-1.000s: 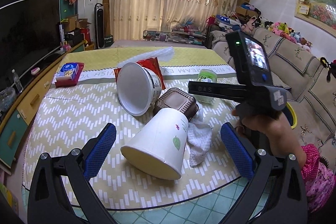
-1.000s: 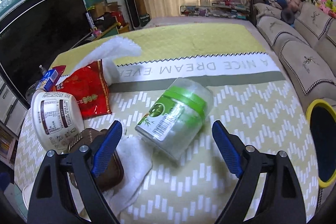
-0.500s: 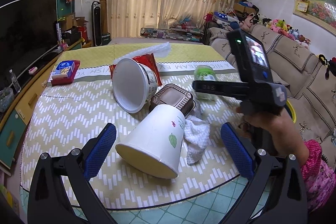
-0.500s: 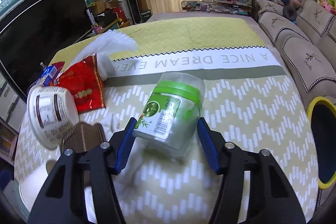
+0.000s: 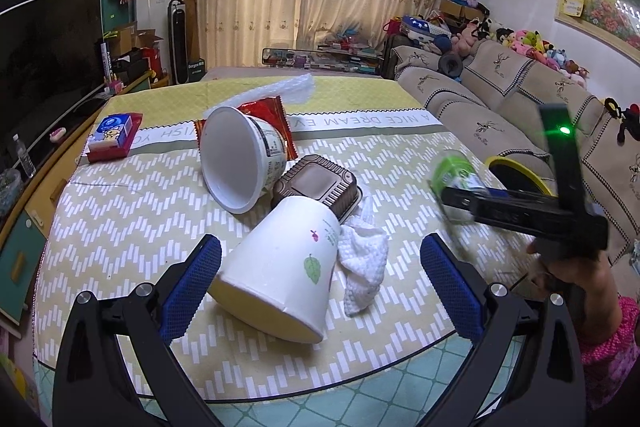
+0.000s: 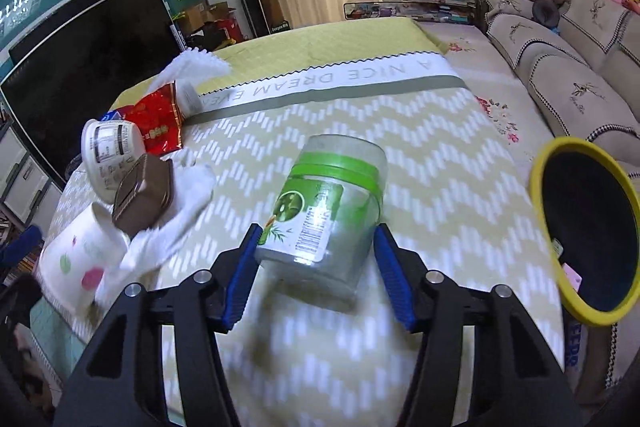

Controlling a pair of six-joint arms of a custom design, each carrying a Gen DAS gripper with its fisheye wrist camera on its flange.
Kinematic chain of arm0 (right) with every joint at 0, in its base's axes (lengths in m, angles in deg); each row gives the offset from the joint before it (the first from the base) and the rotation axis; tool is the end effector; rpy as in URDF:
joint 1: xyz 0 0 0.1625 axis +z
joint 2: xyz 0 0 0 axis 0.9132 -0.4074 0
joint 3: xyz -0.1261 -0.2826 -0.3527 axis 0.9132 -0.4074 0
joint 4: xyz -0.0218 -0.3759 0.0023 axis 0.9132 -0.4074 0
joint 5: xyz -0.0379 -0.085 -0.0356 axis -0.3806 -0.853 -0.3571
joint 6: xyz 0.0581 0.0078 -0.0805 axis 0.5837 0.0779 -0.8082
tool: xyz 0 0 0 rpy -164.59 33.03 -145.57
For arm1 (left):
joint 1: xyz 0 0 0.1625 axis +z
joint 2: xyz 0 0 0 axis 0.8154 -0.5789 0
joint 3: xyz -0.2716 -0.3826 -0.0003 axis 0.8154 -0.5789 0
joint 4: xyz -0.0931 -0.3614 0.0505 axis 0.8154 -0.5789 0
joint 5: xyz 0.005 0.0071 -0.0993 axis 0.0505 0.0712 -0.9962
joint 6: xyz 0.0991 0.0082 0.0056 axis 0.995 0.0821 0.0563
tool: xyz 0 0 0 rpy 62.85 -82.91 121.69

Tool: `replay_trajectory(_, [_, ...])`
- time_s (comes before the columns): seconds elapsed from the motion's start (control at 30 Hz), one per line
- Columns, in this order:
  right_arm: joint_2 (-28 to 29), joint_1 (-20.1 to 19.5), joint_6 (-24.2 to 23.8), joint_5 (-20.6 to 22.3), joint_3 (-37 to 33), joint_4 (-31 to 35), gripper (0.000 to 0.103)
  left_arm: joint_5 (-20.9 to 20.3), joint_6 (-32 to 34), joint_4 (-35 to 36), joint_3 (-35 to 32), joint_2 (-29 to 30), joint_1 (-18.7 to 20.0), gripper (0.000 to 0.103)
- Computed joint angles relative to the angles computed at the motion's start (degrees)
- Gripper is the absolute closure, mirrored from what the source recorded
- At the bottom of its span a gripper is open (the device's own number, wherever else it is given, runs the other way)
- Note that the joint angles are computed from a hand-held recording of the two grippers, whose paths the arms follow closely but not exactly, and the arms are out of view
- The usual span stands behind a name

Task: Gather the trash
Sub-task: 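Grasp the green-lidded clear plastic jar with the right gripper, then carry the jar over the bin and open the right gripper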

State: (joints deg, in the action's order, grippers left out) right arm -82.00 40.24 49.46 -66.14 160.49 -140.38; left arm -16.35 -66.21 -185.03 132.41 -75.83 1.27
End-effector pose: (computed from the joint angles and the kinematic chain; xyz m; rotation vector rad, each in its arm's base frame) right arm 0.2370 -0.5485 0.0798 0.2616 -2.4019 0.9361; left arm -0.1123 -0.5015 0.3398 0.8163 2.4094 -0.8843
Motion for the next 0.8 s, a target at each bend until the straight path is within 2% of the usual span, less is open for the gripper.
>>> replay_trajectory(0.13, [-2.2, -0.3, 0.4, 2.9, 4.6, -3.4, 0.05, 0.1, -0.7, 1.0, -0.1, 0.5, -0.3, 0.005])
replay_trajectory(0.33, [-3.9, 0.4, -0.4, 4.8, 8.5, -7.3, 0.051, 0.3, -0.4, 0.9, 0.2, 0.9, -1.2, 0.005])
replay_trajectory(0.53, [-5.5, 0.9, -1.6, 7.1, 10.8, -11.0, 0.052, 0.4, -0.2, 0.0, 0.3, 1.0, -1.7, 0.005])
replay_trajectory(0.8, [-7.5, 0.8, -1.3, 10.4, 12.6, -12.3, 0.052, 0.5, 0.0, 0.1, 0.3, 1.4, -2.3, 0.005])
